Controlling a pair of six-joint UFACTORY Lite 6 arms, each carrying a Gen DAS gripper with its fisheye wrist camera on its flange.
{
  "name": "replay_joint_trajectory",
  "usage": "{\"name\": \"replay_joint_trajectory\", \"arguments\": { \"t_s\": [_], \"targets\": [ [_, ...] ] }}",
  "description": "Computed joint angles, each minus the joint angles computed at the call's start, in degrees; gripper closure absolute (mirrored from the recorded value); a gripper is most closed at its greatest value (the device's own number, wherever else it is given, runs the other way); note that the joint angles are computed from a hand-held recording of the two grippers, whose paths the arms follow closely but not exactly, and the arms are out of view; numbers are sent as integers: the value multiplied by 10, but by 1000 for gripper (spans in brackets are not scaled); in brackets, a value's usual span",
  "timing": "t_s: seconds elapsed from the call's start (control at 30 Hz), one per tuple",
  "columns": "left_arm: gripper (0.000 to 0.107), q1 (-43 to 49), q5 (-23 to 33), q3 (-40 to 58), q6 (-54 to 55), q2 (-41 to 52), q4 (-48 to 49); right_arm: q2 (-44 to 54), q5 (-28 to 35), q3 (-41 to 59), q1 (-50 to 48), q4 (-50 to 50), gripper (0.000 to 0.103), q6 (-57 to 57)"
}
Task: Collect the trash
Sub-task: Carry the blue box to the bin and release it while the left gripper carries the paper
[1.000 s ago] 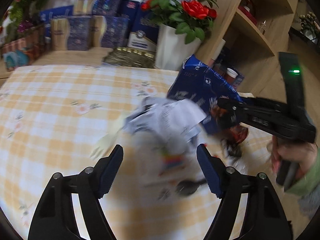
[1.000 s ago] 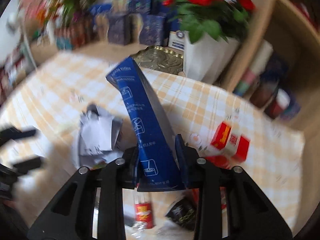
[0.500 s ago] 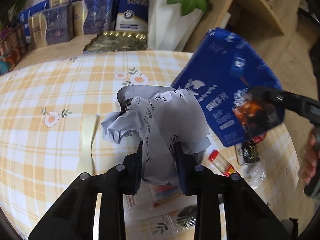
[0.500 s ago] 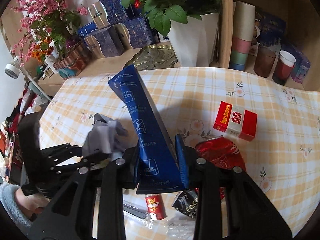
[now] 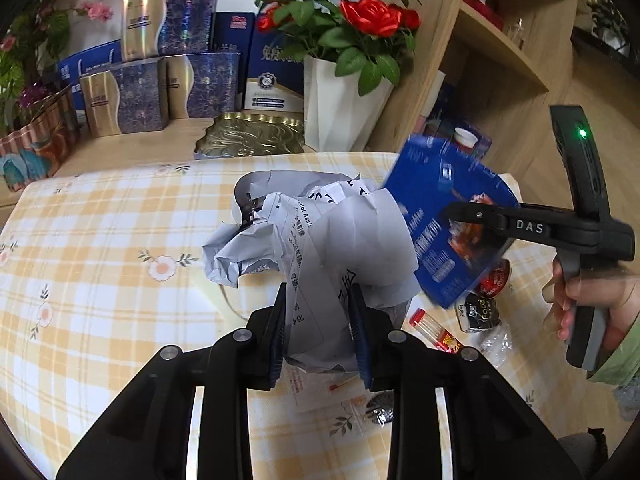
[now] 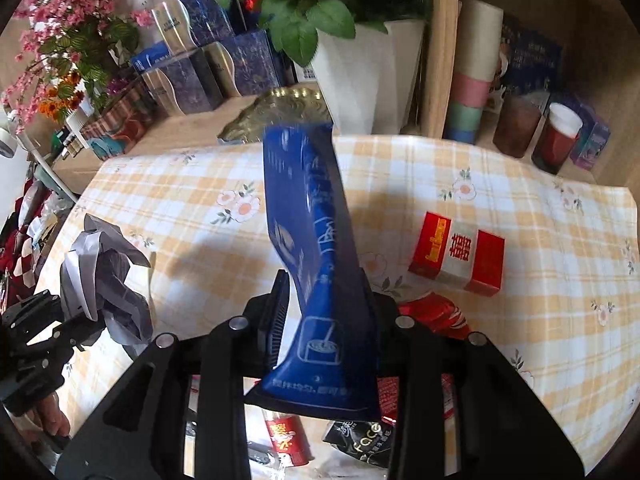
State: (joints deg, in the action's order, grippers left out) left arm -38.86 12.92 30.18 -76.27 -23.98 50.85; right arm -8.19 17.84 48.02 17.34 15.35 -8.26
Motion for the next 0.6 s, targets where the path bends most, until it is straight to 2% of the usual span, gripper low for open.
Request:
{"name": "replay_joint_trajectory", "arguments": {
  "t_s": [0.17, 0.3, 0.5, 0.6],
  "targets": [
    [79, -13, 41, -29, 83, -97, -107, -83, 17, -24, 7, -15, 69, 13],
    [79, -76, 117, -40, 47, -170, -97, -148, 53, -40, 19, -29, 69, 25],
    [79, -266, 286, -33, -86, -239, -34, -274, 116, -83, 77, -109, 69, 117],
    [79, -405, 397, -28, -179, -257, -1, -344, 158, -104, 131, -171, 69, 196]
  ]
}}
